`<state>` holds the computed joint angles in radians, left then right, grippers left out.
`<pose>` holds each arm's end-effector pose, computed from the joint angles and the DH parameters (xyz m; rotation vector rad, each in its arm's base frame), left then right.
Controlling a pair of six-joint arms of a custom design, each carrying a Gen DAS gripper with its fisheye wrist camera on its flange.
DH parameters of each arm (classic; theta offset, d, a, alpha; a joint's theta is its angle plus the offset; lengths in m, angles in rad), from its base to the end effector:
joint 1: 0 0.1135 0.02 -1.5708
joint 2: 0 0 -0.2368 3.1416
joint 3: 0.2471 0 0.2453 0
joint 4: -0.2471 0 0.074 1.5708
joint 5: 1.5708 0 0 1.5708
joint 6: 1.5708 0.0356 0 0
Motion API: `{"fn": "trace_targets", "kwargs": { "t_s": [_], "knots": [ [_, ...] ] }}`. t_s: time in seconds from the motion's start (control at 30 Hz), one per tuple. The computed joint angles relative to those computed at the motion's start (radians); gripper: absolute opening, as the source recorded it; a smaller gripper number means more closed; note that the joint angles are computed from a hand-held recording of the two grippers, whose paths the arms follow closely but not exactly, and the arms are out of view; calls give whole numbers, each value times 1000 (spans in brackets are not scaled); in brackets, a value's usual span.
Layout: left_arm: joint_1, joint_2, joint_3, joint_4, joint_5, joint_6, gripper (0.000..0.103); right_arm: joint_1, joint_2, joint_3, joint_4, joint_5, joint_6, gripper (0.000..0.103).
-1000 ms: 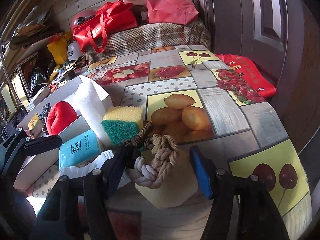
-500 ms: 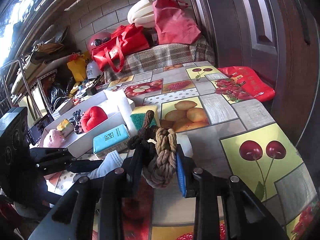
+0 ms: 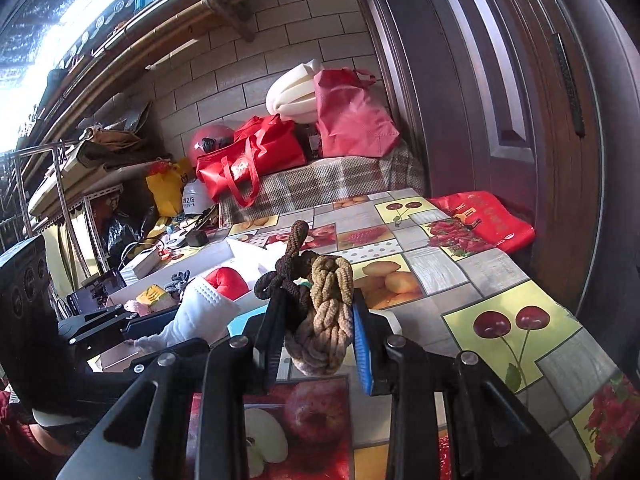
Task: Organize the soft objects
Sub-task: 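Carry the white sock with the left gripper while the right carries the rope toy to the tray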
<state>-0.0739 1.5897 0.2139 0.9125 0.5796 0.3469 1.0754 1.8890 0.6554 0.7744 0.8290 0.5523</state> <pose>0.2202 -0.0359 0.0822 0.7565 1.8262 -0.4107 0.1739 0.2667 0.0903 0.0098 1.8838 0.2714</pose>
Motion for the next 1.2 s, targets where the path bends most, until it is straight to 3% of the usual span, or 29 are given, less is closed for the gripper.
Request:
{"fn": "trace_targets", "kwargs": {
  "t_s": [0.47,1.2],
  "knots": [
    [289,6,31,-74,177,70,38,20,117,187,-99,-52,-23,30],
    [495,186,218,-75,219,38,39,23,274,459,-264,-118,-81,30]
  ]
}}
